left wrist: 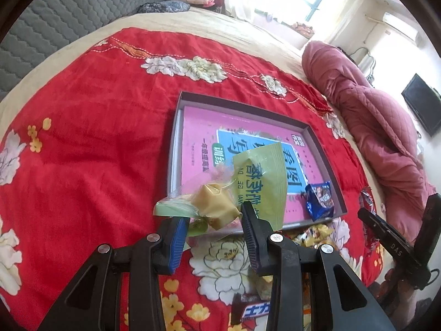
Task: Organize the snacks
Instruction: 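Carry sausage stick with right tool while left tool carries candy bag over tray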
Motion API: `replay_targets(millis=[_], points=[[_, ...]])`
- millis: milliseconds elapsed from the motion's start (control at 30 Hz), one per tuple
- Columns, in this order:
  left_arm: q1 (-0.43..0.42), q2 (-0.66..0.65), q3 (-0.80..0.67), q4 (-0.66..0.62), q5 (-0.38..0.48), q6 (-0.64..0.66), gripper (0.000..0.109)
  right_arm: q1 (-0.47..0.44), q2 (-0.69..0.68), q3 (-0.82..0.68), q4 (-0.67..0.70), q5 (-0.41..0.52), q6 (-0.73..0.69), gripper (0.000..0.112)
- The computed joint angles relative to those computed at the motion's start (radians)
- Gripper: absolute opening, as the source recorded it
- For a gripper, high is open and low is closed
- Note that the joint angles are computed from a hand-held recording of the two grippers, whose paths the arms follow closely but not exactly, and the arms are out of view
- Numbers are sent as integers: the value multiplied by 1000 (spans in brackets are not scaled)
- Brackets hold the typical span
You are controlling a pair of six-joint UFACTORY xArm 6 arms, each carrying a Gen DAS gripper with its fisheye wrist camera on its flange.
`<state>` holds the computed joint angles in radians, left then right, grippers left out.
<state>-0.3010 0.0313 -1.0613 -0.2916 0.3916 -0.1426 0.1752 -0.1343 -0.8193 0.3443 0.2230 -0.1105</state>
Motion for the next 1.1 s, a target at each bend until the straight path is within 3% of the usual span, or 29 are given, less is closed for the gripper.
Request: replay_targets(millis=[467,1100], points=[[13,105,-82,211,4,-137,39,20,78,-101,23,-26,-16,25],[0,185,-143,144,44,-44,39,12,153,-162,-46,-29,52,25]])
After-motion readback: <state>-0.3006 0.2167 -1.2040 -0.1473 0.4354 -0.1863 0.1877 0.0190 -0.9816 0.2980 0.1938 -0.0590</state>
